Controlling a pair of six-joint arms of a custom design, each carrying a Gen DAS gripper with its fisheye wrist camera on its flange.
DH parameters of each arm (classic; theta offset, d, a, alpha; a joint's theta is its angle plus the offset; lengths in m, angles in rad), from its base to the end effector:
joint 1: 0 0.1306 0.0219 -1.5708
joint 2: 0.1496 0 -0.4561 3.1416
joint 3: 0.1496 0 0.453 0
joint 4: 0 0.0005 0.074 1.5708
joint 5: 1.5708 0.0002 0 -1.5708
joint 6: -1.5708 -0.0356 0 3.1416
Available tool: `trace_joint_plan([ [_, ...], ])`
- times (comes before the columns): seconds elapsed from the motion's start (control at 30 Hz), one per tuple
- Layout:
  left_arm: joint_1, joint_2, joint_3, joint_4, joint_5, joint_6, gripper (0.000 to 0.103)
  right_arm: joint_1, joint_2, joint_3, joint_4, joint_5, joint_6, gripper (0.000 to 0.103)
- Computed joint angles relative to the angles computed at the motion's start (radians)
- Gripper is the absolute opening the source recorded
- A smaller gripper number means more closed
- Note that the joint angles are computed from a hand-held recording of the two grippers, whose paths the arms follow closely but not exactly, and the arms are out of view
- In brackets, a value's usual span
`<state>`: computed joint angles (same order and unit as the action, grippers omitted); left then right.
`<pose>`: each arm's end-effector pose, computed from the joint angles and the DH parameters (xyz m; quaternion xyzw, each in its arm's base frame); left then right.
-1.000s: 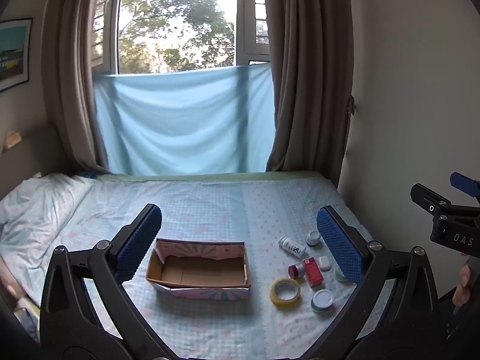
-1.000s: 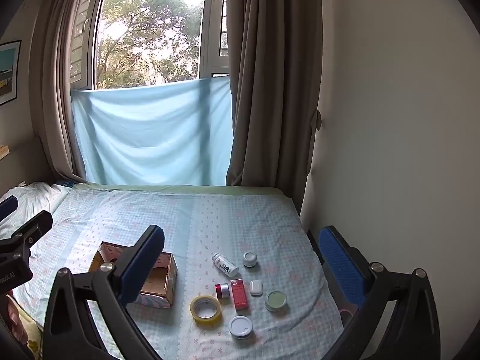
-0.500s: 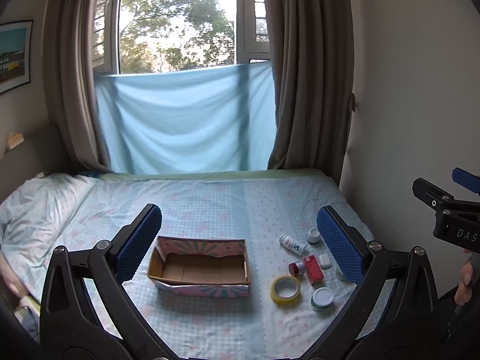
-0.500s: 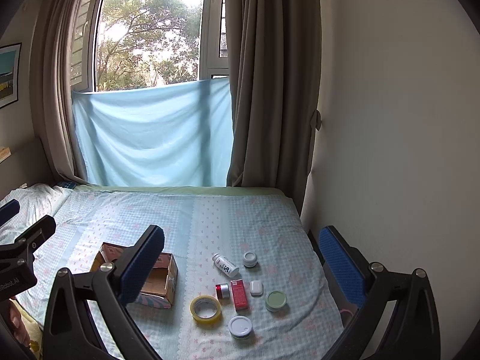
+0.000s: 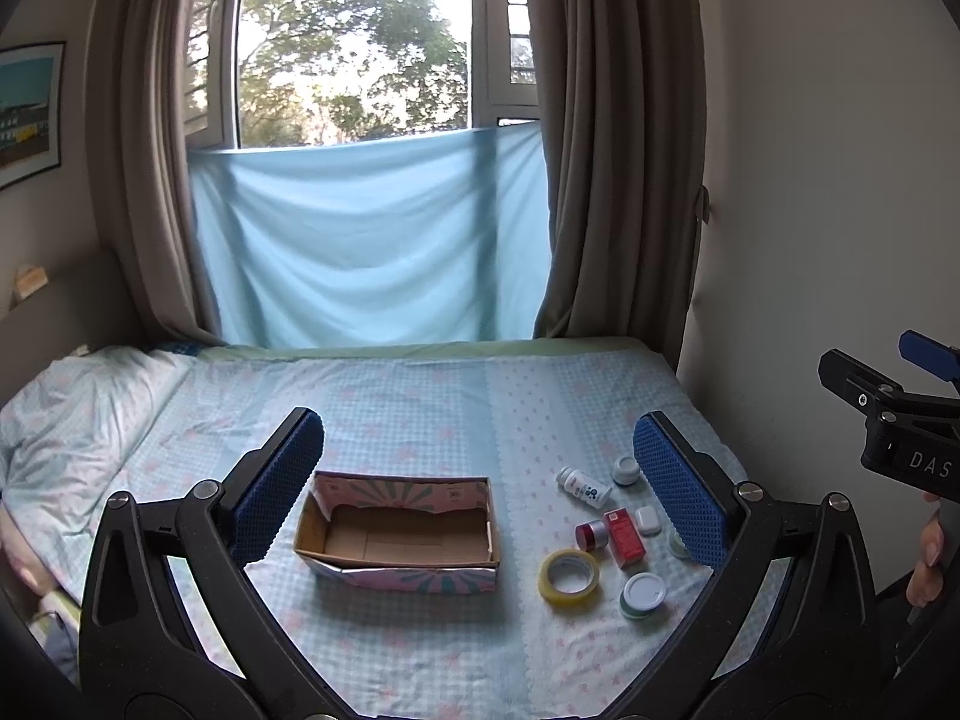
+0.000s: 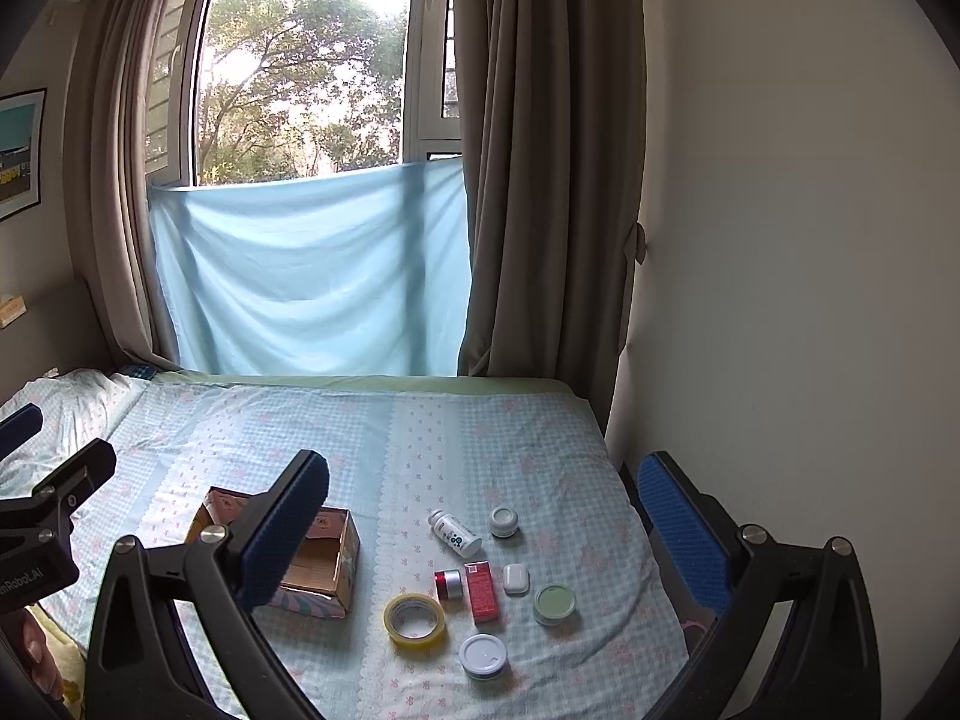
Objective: Organize rigid objects
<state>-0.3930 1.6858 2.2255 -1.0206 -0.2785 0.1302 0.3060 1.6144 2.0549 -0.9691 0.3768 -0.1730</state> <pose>0.5815 -0.2310 0.7534 0.0396 0.8490 -0.0181 0.5266 0.5873 0.1713 0.7172 0.0364 0.8562 -0.0418 0.5136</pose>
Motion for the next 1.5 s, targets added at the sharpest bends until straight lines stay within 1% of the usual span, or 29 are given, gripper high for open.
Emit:
trace_joint_plan([
  [0.23,-0.004,-0.002,-0.003,0.005,-0.01,0.006,0.102,0.001,0.001,0.001,-0.001,0.001,0.0,0.103],
  [0.83,0.0,-0.013,-0.018,0.013,0.001,0.015,0.102,0.003,0.004,0.017,-0.015,0.004,-0.018,0.103],
  [1.27,0.001,-0.029,-0.043,0.036,-0.007,0.021,0.102,0.006,-0.001,0.005,-0.004,0.01,-0.015,0.103],
  [1.5,0.001,-0.031,-0.047,0.032,-0.008,0.028,0.102,0.002,-0.001,0.001,0.002,0.007,-0.012,0.103],
])
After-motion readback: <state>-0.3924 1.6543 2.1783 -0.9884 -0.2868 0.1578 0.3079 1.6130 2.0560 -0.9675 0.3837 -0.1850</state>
